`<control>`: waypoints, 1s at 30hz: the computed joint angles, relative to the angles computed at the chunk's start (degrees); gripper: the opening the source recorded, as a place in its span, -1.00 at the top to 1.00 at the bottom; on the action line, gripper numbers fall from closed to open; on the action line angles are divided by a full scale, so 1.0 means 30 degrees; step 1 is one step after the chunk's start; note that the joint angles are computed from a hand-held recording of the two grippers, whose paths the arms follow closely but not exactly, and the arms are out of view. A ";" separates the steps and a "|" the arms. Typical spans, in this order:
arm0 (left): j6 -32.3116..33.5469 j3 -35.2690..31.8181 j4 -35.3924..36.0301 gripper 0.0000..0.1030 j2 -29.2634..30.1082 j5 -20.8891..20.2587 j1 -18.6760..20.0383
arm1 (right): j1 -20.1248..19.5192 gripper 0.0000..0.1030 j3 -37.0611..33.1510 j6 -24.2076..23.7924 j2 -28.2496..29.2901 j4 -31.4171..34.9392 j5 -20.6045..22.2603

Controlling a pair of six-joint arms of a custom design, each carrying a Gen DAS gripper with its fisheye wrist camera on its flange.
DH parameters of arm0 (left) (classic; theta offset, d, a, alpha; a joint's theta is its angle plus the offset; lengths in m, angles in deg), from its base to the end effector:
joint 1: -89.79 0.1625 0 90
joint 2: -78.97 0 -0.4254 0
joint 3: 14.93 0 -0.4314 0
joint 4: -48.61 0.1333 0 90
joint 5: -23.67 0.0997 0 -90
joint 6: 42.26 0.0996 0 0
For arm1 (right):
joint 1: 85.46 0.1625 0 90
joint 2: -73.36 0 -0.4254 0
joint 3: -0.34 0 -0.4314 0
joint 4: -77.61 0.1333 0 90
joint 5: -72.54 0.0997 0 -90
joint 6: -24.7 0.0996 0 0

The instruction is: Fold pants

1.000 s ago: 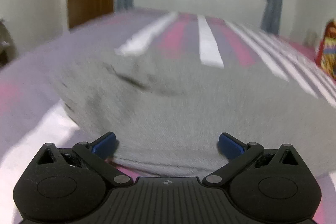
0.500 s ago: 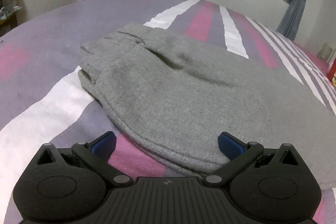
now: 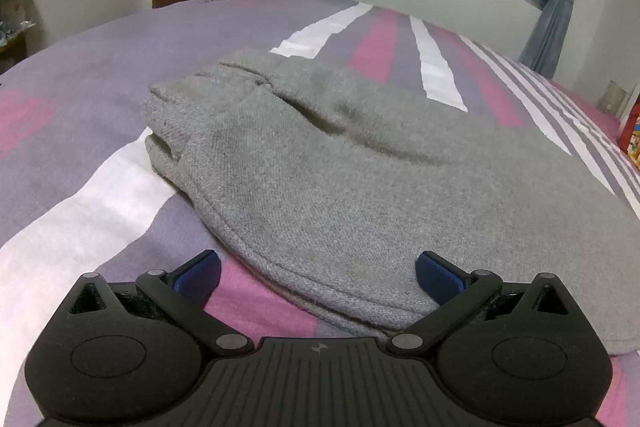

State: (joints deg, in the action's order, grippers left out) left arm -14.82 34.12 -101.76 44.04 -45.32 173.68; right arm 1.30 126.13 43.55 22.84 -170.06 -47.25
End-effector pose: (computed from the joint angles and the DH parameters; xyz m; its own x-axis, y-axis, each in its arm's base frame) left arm 0.0719 -0.9161 0.3086 -0.8143 0.1765 -0.5529 0.5058 0.6831 -0.5268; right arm 0.0566 -0.4830 0.1610 -0.7912 0.5544 -0.2581 0.2780 -0.0497 -0.9593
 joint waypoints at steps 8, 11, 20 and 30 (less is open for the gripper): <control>0.0067 -0.0236 0.0694 -1.00 -0.0319 -0.0028 0.0018 | 0.1235 0.74 -0.1019 0.0519 -0.0379 0.2860 -0.2856; 0.1065 0.0080 -0.1241 -1.00 -0.0565 0.0802 0.0057 | 0.1575 0.73 -0.1442 0.0759 -0.0601 0.4095 -0.3838; 0.3475 -0.2007 0.0619 -1.00 0.0075 0.0695 0.1123 | 0.3543 0.72 -0.4578 -0.1879 0.0379 0.5537 -0.6626; 0.4443 -0.0167 -0.2464 -1.00 -0.0486 -0.1757 0.1823 | 0.6092 0.72 -1.4825 -0.7604 0.5771 1.2341 -0.2833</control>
State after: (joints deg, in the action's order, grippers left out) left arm -1.49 33.62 -109.15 42.58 -50.59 179.15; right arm 19.58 81.66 20.74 40.15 -133.03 -55.75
